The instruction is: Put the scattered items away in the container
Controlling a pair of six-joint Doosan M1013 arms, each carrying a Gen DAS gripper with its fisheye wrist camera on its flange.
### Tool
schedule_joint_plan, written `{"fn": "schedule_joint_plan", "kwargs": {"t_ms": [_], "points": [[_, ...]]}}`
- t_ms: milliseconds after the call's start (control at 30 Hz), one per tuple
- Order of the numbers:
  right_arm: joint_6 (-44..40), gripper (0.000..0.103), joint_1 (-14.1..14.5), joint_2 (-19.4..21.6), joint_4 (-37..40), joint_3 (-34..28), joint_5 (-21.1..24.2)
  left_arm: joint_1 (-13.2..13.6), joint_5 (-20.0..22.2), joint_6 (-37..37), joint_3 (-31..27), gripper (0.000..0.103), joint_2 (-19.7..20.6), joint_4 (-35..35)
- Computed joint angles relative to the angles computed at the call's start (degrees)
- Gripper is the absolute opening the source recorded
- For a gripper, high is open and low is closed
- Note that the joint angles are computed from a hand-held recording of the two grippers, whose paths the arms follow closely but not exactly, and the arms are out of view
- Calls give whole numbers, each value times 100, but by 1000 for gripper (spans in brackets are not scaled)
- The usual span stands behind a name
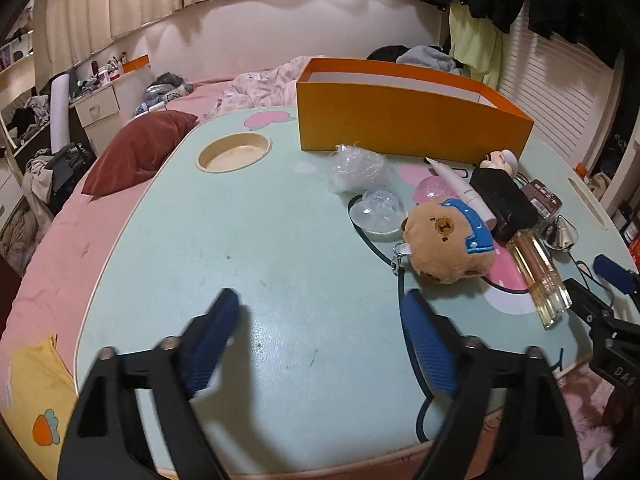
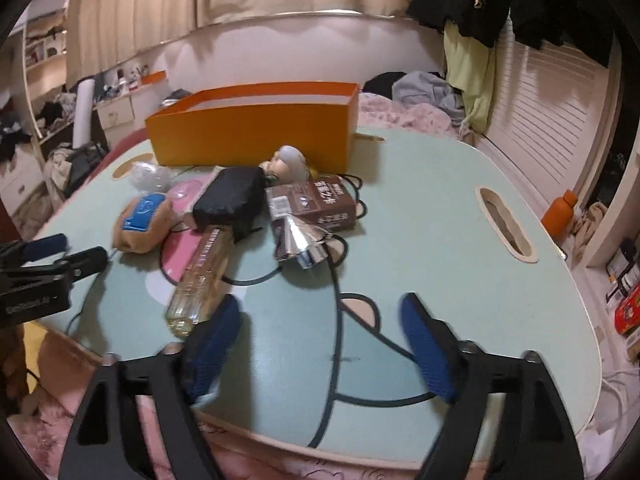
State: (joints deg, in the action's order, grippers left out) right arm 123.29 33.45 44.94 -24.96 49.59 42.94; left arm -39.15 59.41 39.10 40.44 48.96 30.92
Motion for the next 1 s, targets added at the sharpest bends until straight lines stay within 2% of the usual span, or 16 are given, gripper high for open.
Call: {"fn": "schedule_joint_plan", "kwargs": {"t_ms": [100, 767, 1000], "points": [[-20, 99, 0, -35, -26, 106, -184, 24, -16, 43, -20, 103, 24, -44], [-198, 103, -6, 4, 104, 37, -217, 22, -218, 62, 141, 103, -45, 3], [-237, 103, -12, -13, 130, 79, -290, 70, -343, 705, 172, 103, -105, -539]]}}
